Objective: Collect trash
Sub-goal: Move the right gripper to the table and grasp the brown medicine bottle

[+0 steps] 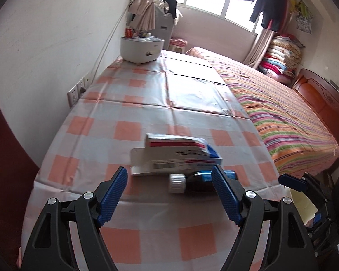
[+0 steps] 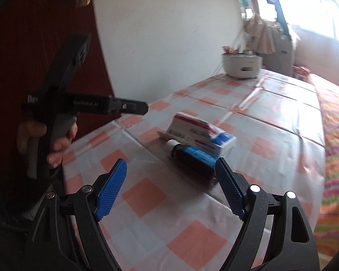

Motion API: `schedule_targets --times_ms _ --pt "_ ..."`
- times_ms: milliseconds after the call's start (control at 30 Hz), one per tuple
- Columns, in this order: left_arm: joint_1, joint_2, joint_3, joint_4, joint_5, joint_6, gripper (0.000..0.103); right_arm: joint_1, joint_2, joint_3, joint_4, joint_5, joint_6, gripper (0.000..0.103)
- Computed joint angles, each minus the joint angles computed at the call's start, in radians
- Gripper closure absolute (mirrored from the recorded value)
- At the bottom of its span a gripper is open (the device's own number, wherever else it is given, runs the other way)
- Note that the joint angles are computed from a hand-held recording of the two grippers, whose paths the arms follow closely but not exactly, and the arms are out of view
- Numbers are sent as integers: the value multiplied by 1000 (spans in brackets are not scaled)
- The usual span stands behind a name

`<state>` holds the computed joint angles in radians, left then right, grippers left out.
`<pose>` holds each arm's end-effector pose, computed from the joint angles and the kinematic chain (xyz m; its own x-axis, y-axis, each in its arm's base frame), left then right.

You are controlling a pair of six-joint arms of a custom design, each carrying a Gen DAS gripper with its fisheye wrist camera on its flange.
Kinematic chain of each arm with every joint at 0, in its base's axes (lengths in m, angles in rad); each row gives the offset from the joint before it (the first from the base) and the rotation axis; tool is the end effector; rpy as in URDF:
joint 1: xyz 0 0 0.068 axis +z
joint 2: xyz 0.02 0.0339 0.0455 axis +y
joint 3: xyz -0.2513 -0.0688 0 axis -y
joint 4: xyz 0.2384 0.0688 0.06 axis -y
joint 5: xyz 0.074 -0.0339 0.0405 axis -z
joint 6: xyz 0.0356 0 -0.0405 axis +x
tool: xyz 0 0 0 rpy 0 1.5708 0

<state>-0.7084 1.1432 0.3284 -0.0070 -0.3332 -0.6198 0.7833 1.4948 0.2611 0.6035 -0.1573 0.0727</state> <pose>0.1566 -0.1189 0.1310 -0.7116 -0.1132 -0.6934 0.0397 0.9789 -0.2005 0.1552 0.1624 0.0946 -0.4736 -0.3704 -0.7991 -0.7542 0.6391 0.1508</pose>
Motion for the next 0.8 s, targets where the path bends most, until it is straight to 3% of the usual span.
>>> schedule_targets --times_ms 400,533,800 --pt "292 -227 -120 -81 183 100 29 51 390 496 -417 19 -294 34" --pt "331 -259 -126 -98 213 118 29 20 445 570 -495 34 -348 34" --pt "340 -239 -119 -99 220 124 29 19 490 691 -654 102 -401 43"
